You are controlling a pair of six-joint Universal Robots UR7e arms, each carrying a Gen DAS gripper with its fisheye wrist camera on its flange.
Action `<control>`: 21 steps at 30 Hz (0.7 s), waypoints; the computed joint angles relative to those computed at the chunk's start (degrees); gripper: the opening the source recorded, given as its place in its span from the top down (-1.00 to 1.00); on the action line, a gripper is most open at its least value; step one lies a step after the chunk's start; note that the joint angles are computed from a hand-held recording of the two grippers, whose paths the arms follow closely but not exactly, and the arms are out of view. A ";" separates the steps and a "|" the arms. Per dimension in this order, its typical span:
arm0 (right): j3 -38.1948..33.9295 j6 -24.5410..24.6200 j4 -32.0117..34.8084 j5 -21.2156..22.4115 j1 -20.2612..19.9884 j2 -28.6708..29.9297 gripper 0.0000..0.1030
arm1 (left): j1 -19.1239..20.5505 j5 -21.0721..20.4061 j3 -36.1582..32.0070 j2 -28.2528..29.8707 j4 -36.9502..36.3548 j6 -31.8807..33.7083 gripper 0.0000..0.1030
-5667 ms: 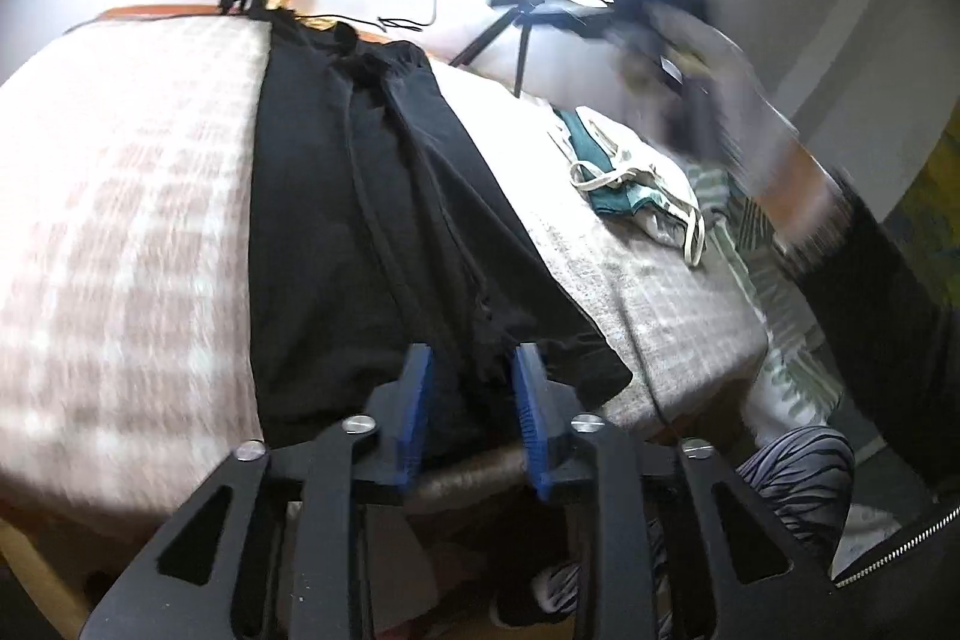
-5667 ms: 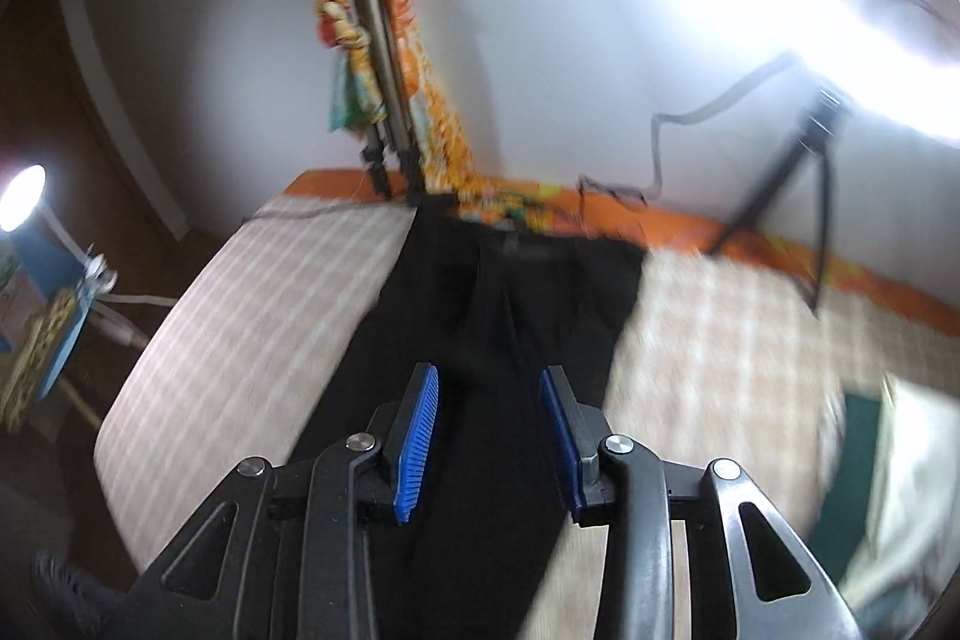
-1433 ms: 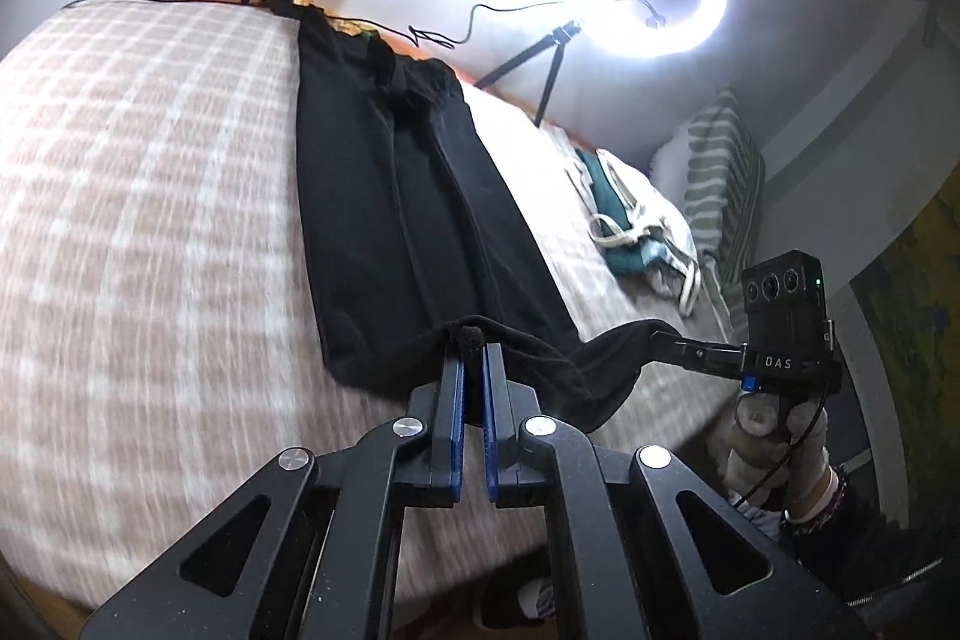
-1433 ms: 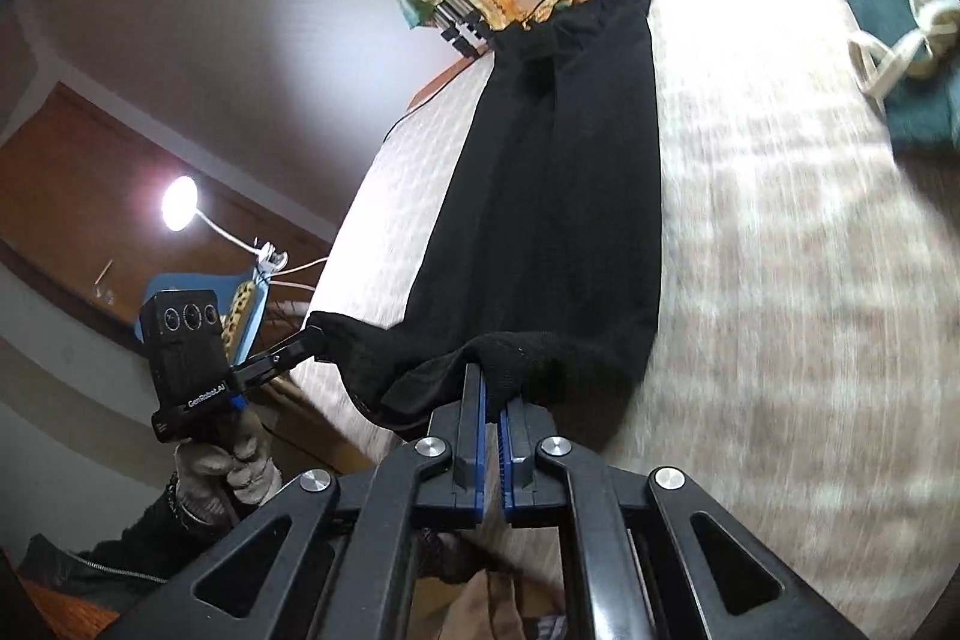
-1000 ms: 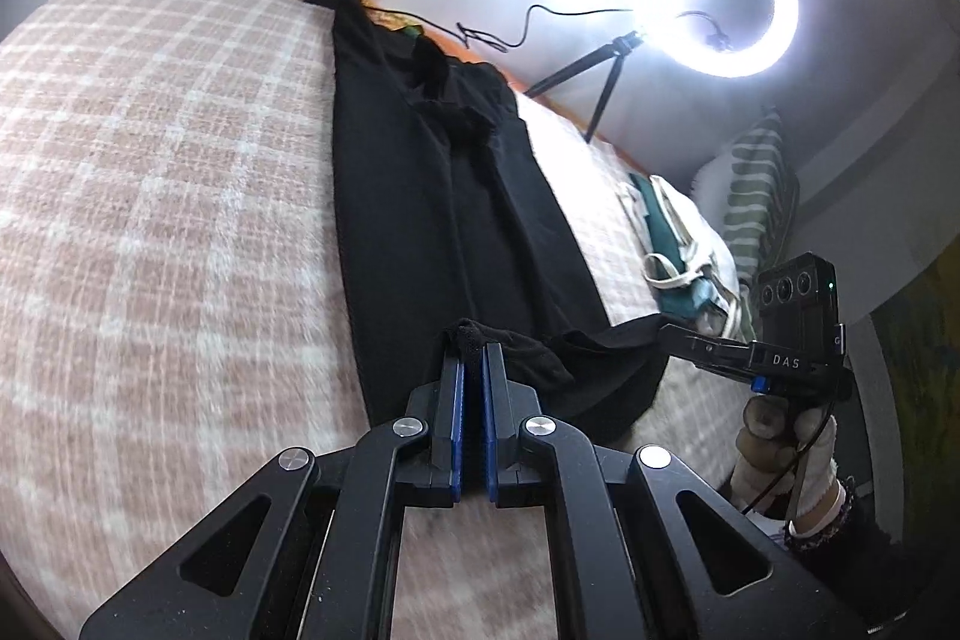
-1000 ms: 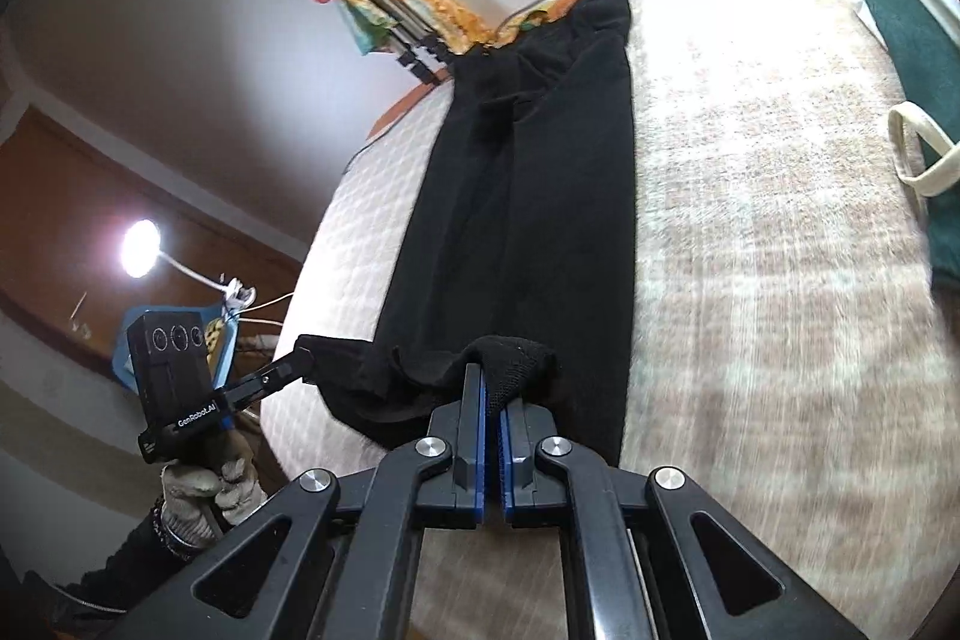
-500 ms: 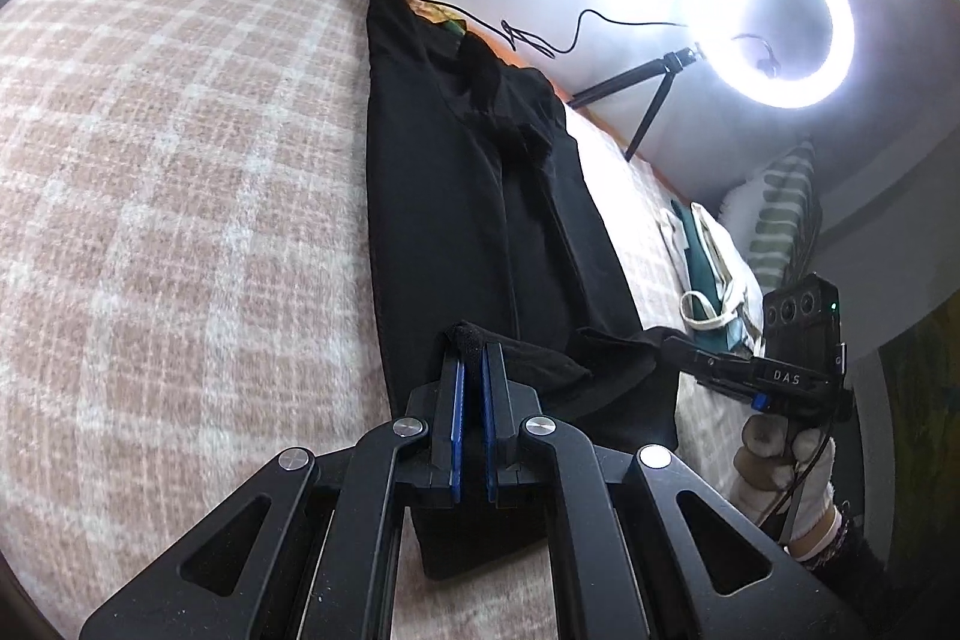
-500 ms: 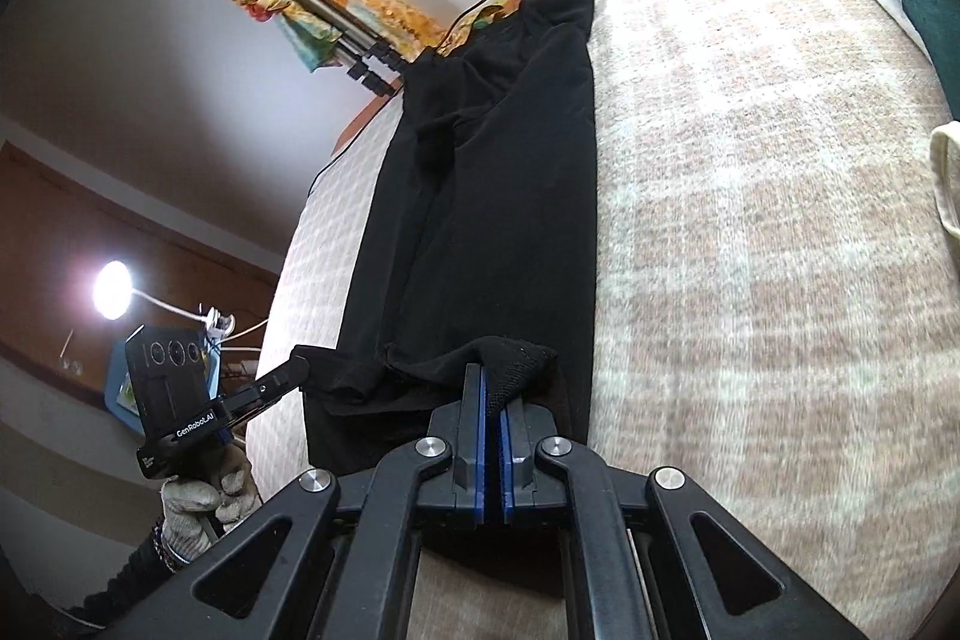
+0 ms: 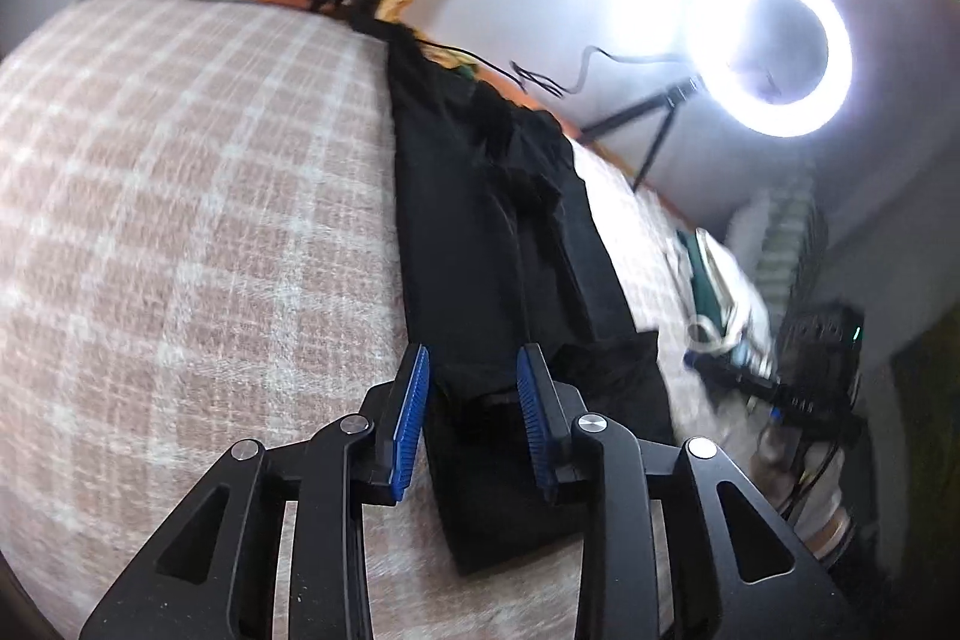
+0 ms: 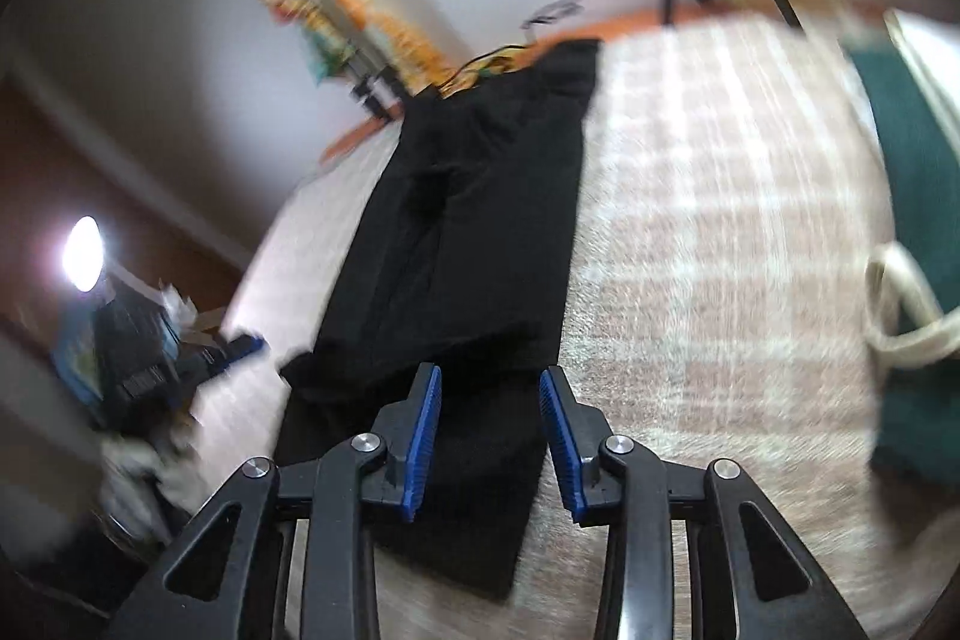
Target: Fold small clothes
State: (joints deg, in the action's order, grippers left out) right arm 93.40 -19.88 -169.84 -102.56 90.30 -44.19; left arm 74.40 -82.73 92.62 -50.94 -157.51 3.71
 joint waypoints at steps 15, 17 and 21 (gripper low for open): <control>-4.20 -8.58 3.18 -8.82 2.91 5.87 0.49 | -0.79 0.06 -3.53 3.15 10.08 4.27 0.44; -5.43 -7.76 2.56 -9.48 2.93 6.82 0.48 | -0.81 1.13 -4.11 3.71 7.29 3.04 0.44; -6.88 -5.50 1.68 -9.09 2.35 7.26 0.46 | -0.96 5.89 -5.25 4.51 3.25 0.74 0.44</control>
State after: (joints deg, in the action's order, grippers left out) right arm 86.52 -25.38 -168.17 -111.65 92.65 -36.94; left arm 73.44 -76.84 87.37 -46.43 -154.26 4.45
